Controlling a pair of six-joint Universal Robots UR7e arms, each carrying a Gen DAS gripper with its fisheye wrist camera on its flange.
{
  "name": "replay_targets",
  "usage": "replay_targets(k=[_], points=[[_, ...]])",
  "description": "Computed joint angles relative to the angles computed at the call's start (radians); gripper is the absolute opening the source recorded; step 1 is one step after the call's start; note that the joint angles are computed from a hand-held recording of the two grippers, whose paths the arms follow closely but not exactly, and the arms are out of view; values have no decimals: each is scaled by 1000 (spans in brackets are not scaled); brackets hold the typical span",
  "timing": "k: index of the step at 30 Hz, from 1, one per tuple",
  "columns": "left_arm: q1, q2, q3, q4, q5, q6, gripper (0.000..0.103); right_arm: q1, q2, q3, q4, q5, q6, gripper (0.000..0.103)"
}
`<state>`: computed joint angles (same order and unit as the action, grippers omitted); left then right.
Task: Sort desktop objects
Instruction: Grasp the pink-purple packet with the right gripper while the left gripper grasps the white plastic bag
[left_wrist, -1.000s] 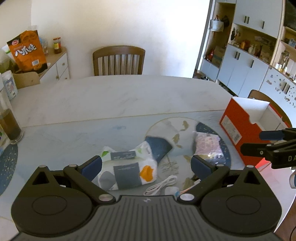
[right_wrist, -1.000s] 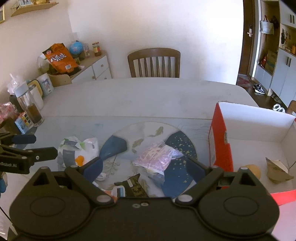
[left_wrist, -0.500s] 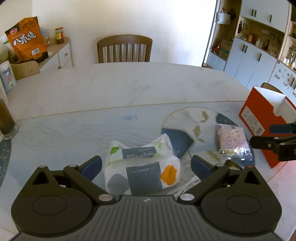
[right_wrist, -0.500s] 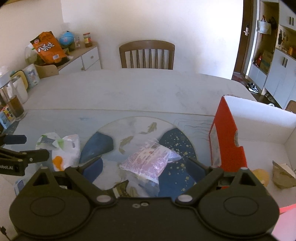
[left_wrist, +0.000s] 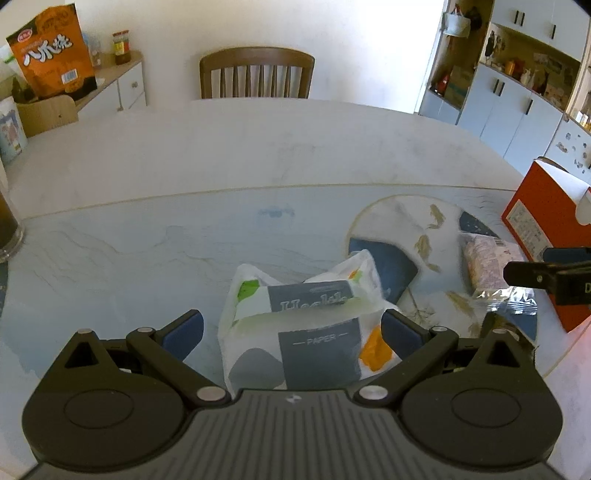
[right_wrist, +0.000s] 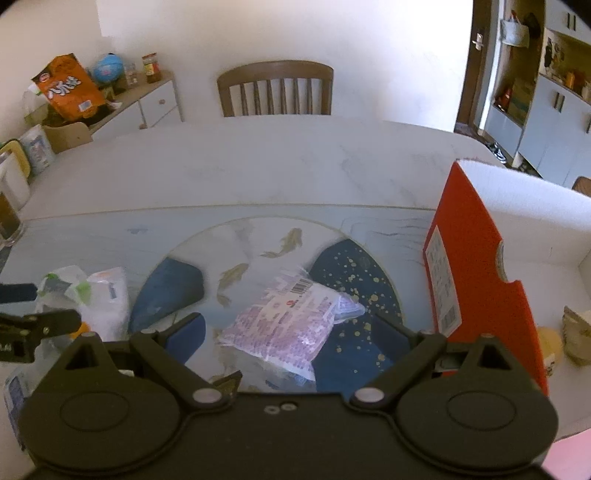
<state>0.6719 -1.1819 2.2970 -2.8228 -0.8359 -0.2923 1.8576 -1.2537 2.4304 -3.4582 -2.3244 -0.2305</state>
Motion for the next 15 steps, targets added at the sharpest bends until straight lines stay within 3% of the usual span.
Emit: replay_targets(k=[15], points=[[49,40,-27,-33,-56,34,103,-63,51,-31,15,20,72,96]])
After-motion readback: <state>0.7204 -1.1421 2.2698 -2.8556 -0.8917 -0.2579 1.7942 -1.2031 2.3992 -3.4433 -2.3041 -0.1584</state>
